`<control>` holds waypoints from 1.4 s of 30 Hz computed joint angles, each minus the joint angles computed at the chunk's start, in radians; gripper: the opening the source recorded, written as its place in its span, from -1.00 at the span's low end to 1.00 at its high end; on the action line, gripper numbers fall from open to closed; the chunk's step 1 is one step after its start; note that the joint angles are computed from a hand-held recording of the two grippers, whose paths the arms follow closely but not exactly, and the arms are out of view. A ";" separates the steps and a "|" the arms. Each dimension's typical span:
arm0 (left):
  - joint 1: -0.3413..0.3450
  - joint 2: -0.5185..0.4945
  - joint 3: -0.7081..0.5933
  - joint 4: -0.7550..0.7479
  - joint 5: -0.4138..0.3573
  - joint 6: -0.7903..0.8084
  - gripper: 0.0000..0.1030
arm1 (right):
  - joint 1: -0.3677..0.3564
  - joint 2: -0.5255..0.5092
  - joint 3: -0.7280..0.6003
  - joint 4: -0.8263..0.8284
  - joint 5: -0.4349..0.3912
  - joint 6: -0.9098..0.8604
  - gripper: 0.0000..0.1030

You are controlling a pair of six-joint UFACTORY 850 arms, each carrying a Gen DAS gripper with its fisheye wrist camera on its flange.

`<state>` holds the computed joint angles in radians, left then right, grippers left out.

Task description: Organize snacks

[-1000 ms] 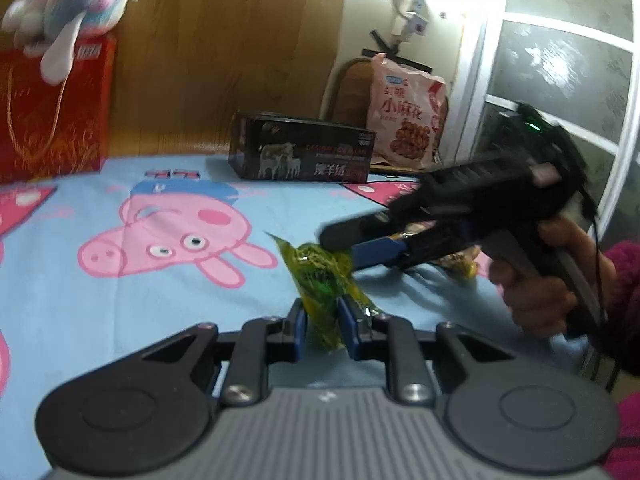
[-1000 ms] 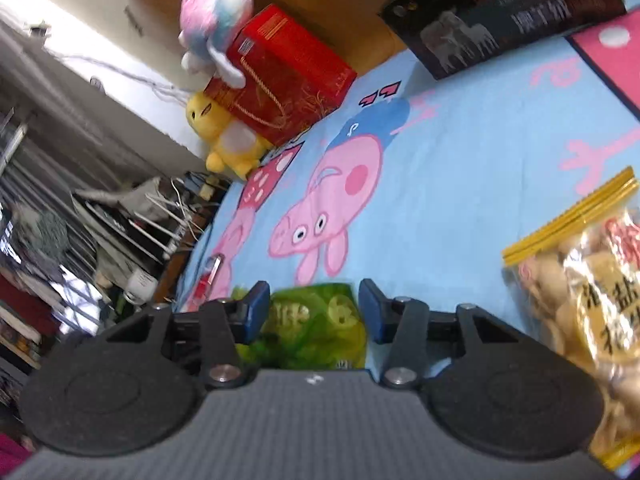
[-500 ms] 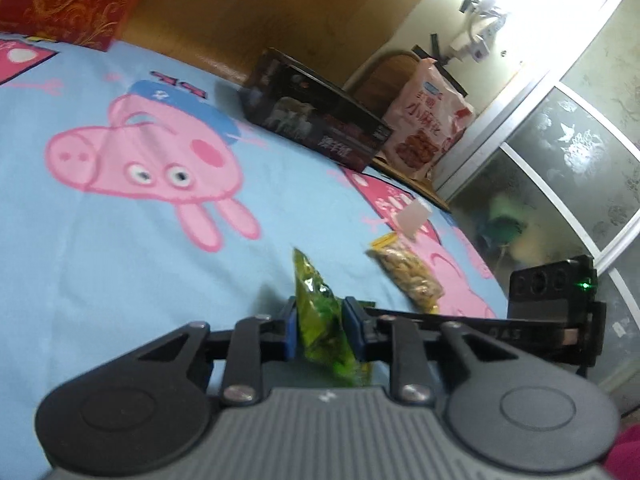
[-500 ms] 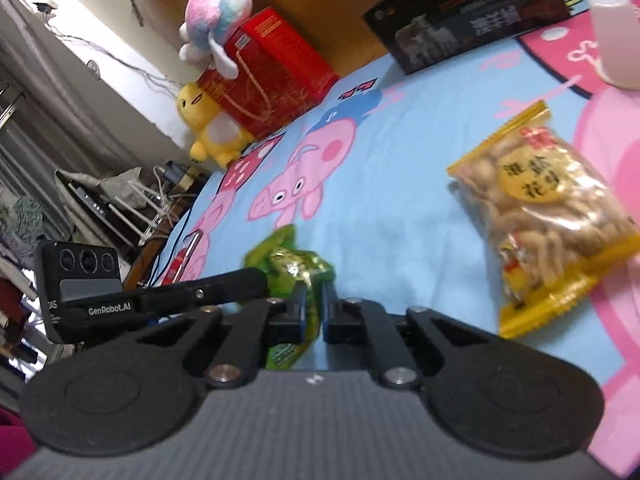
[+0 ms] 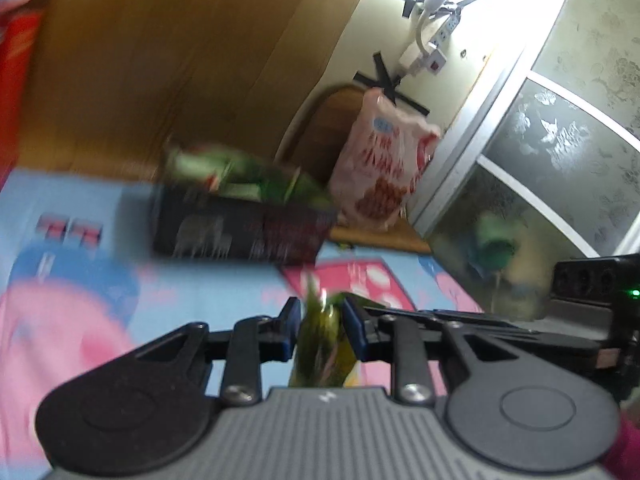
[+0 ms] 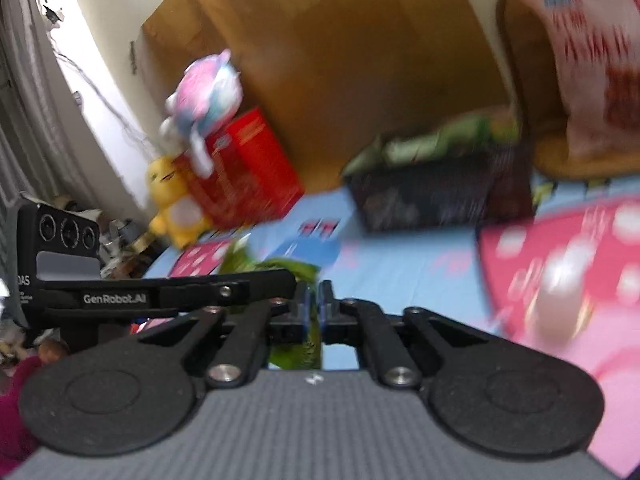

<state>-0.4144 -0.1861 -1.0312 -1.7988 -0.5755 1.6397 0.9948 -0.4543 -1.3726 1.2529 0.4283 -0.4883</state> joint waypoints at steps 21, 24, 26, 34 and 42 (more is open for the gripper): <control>-0.073 -0.433 -0.583 0.230 0.347 -0.395 -0.06 | -0.218 -0.176 -0.276 0.428 -0.005 -0.529 -0.32; -0.062 -0.384 -0.516 0.047 0.340 -0.215 -0.03 | -0.203 -0.106 -0.186 0.323 0.023 -0.384 -0.31; -0.054 -0.333 -0.450 -0.092 0.315 -0.064 -0.03 | -0.188 -0.039 -0.093 0.235 0.039 -0.265 -0.31; -0.051 -0.151 -0.189 -0.132 0.191 0.039 0.03 | -0.051 0.137 0.195 0.147 0.147 -0.056 0.01; -0.067 -0.089 -0.027 0.045 0.147 -0.171 0.03 | 0.021 0.065 0.138 0.422 0.202 -0.381 0.07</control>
